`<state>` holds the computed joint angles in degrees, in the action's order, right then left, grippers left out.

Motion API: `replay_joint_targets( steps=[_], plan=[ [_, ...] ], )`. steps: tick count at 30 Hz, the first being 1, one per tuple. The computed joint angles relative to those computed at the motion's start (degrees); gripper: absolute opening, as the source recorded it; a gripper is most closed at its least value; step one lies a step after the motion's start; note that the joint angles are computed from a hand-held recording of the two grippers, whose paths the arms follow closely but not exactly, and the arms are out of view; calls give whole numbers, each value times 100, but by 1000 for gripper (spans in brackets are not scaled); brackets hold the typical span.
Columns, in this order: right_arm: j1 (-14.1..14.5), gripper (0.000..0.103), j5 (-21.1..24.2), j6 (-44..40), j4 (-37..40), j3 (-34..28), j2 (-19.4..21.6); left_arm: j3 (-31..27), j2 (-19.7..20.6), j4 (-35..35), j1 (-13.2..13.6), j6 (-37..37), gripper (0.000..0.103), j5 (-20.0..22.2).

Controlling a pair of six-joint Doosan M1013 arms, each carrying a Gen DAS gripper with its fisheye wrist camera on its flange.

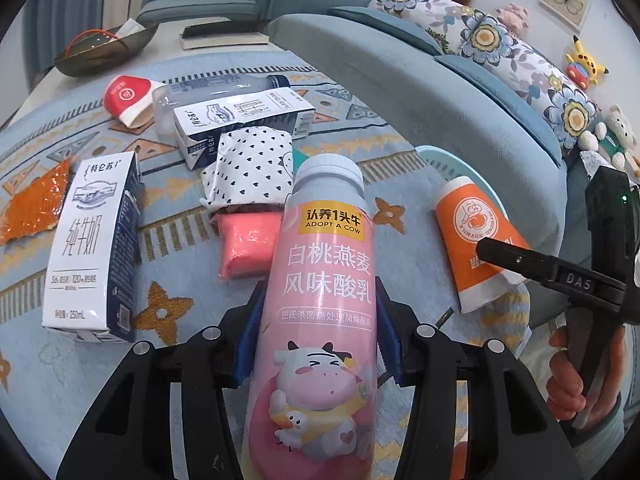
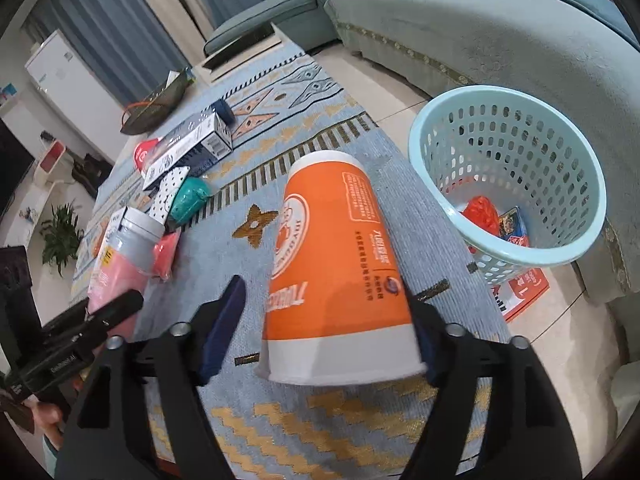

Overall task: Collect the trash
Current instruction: 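Carry the pink bottle with the left gripper while the right gripper carries the orange cup to the basket, then open the right gripper to drop the orange cup into the basket while the left gripper drops the bottle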

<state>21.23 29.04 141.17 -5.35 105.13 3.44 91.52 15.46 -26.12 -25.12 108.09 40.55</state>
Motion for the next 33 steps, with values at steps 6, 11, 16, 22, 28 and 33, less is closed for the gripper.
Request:
replay_joint_targets(
  steps=[6,11,16,22,28,33],
  plan=[
    [32,48,-175,233,-181,71,-46,-33,16,71,-48,-18,48,-16],
    [203,47,-126,1255,-1559,63,-166,-178,47,43,-152,-17,48,-93],
    [116,47,-45,2425,-2841,147,-447,-558,145,-128,-342,132,48,-197],
    [-231,47,362,3191,-3791,157,-674,-1110,330,-110,-690,69,48,-314],
    [-611,47,657,3213,-3862,163,-666,-1628,622,-262,-1008,35,48,-236],
    [-850,47,824,3099,-3563,200,-532,-2029,985,-144,-1229,-218,48,-29]
  ],
)
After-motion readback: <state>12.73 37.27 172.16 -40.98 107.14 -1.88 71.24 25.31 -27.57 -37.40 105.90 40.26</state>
